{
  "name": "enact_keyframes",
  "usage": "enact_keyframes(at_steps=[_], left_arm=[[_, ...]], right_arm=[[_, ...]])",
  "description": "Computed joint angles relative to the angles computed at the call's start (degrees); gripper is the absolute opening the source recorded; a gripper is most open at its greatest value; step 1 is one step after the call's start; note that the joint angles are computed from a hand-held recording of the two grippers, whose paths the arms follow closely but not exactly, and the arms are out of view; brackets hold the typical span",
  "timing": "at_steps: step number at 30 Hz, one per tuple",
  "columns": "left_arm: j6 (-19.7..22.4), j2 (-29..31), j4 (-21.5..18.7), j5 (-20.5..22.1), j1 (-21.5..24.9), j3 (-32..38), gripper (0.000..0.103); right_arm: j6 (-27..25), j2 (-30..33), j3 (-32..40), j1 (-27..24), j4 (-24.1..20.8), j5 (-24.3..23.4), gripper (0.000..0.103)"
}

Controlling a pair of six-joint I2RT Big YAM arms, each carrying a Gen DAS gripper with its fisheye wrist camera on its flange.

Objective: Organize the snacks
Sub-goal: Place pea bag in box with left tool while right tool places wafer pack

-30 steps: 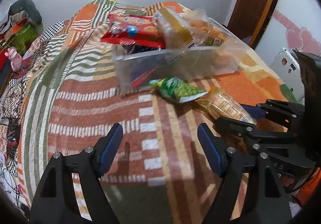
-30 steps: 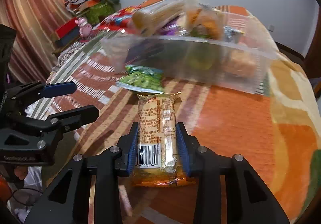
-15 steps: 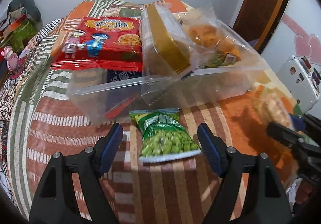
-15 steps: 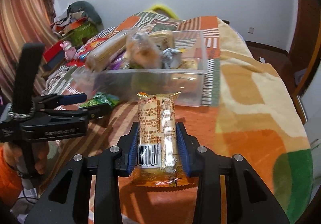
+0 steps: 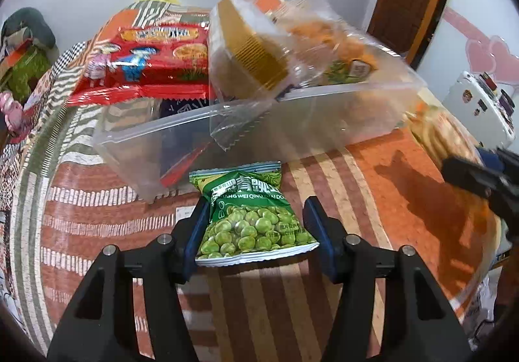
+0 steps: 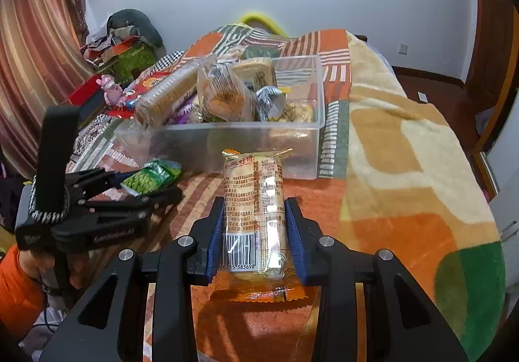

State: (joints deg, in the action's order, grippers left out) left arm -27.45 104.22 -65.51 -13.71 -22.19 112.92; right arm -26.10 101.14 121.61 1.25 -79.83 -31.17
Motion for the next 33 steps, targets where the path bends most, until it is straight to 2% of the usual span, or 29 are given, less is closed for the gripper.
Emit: enact_keyframes(at_steps=[11, 16, 27, 33], left_arm=[[1.3, -7.3, 1.5, -2.6, -1.6, -3.1, 0.058], [1.7, -8.5, 2.2, -4.4, -1.6, -1.2, 0.058], [3.4, -2.4, 1.5, -5.7, 0.4, 10.1, 0.058], [4.5, 3.9, -1.0, -6.2, 2.7, 18.4, 0.058]], right_arm=[[2.4, 0.8, 4.5, 0.2, 1.4, -1.0, 0.033], [3.7, 2.0, 7.3, 0.5, 2.4, -1.2, 0.033], [7.4, 7.1, 15.8, 2.0, 3.3, -0.6, 0.033], [8.2, 12.6, 24.1, 3.3, 0.9, 1.2, 0.033]])
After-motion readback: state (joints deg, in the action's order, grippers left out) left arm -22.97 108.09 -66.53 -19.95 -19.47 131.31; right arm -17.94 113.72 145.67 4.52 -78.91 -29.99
